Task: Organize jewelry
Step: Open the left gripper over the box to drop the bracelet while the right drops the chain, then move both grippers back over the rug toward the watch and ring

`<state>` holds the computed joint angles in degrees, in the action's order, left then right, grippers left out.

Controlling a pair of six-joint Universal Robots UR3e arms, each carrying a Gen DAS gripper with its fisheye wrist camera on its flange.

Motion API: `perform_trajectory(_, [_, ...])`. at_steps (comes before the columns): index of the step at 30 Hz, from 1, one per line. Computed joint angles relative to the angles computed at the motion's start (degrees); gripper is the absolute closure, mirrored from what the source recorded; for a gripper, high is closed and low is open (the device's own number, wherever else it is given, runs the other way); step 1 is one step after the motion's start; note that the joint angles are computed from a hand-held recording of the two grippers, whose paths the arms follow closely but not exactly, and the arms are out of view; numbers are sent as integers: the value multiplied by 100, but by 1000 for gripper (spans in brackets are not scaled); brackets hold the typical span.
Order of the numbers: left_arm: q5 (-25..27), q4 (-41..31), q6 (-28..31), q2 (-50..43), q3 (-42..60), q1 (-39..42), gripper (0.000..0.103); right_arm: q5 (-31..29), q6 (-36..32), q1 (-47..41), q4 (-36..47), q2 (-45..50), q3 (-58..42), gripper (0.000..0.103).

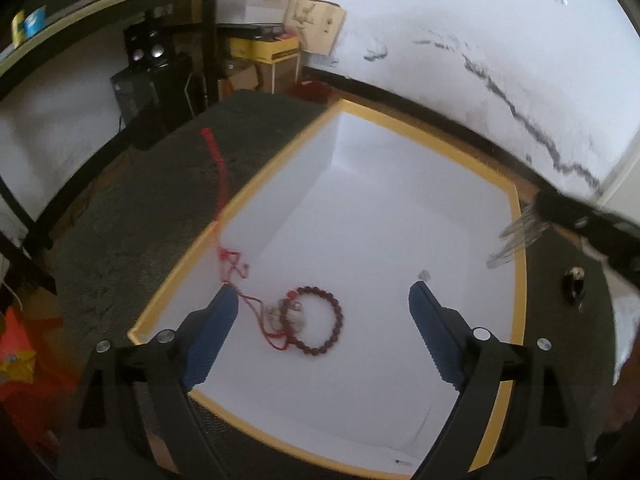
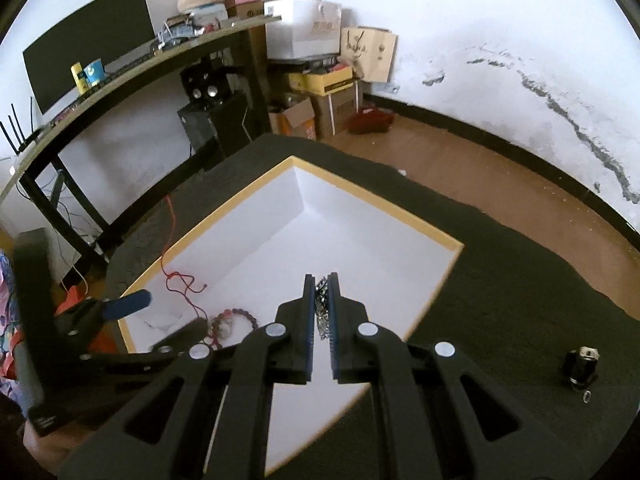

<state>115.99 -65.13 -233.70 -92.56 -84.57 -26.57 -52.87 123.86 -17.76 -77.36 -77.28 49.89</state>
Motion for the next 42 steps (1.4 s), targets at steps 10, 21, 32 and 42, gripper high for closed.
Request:
perform_trajectory(10, [-104, 283, -252, 558, -613, 246, 18, -1439, 1051, 1245, -1087, 728, 509, 96])
perform_trajectory(21, [-390, 846, -559, 1102, -1260, 553, 18, -1950, 948, 1425, -1735, 447, 1260, 96])
perform_trajectory(32, [133, 585, -745, 482, -539, 117, 14, -845, 10, 295, -1647, -568, 1964, 7])
perform_trajectory(42, [465, -10, -539, -1413, 1825, -622, 8, 422, -1482, -2443, -1495, -1664, 2737, 7])
